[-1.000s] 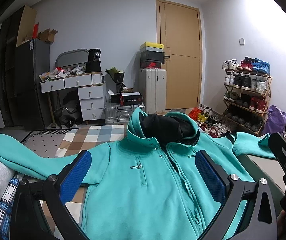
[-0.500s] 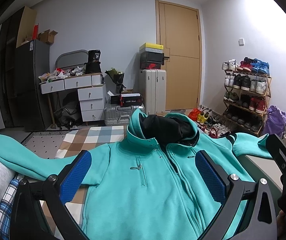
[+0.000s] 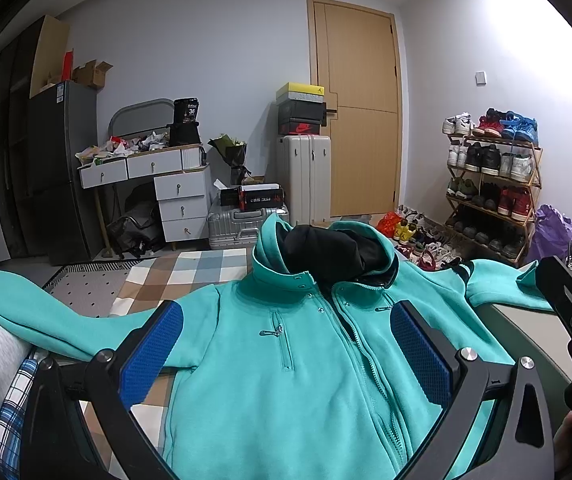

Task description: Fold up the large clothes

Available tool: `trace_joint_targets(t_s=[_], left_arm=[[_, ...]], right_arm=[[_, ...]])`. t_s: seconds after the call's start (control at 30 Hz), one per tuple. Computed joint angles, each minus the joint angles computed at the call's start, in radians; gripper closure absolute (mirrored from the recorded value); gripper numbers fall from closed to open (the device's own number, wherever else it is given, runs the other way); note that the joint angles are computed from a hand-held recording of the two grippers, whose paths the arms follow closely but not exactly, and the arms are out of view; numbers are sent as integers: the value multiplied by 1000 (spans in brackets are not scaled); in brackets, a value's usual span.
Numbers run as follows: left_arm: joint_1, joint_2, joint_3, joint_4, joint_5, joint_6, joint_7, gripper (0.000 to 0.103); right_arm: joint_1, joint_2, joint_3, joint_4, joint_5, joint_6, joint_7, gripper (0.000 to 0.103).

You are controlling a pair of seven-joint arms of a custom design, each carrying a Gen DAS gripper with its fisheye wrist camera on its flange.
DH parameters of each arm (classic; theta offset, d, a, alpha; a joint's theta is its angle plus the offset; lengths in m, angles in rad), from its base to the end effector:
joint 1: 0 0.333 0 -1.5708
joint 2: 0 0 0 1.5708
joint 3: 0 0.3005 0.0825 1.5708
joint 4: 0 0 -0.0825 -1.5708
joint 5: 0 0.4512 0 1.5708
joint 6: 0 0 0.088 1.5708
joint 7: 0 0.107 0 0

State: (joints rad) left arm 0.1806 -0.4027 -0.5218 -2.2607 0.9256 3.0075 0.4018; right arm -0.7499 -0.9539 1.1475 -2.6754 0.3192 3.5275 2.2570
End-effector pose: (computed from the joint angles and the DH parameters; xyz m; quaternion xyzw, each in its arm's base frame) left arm 0.4950 -0.2659 0.5590 -0.5508 0.6194 -0.4142 0.3760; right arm 0.4386 0.1831 0.4844 -0.4580 0.5621 -0.4749 0.4987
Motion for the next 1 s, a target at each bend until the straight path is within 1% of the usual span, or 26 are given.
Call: trace_joint_targets(t_s=[0.27,0.33,0.37,0.43,0.5,0.53,0.57,0.6,0.7,0.73,0.8,0.87,0.9,0.93,1.0], left_arm=[[-13,3,9,0,-4,-9,10,2],[-14,5,10,2,-1,-17,11,2],[-16,8,11,3,-1,-20,11,2],[-30,15,23,4,-8,-28,22,2],[-61,27,46,4,-32,-40,56,2],[-81,31,61,3,-49,-45,80,2],[-93,34,71,3,-60,-49,96,2],[-104,36,78,2,-72,-52,111,2],[-116,42,79,6,-78,-64,133,2],[-121,45,82,8,-81,-68,141,2],[-134,55,88,14,-90,-76,157,2],[-147,68,91,26,-93,-93,174,2],[-153,74,92,30,-91,-100,181,2],[-159,81,94,37,-90,-108,187,2],[-174,92,100,46,-83,-122,198,2]], right_arm=[[-2,-3,-9,4,-15,-58,39,0],[-2,-6,-19,3,-27,-89,65,0],[10,24,-47,4,-52,-97,68,0],[42,104,-122,5,-116,-100,47,0],[58,179,-202,13,-194,-108,-28,0],[55,194,-223,18,-220,-126,-68,0],[36,207,-243,30,-253,-165,-116,0],[29,235,-278,44,-294,-196,-162,0],[-7,315,-357,88,-384,-263,-247,0],[-41,347,-371,121,-419,-314,-270,0],[-61,417,-407,173,-474,-397,-304,0],[-105,482,-414,221,-531,-445,-325,0],[-104,530,-434,252,-559,-481,-355,0],[-124,559,-428,276,-595,-511,-364,0],[-144,602,-421,311,-653,-560,-368,0]])
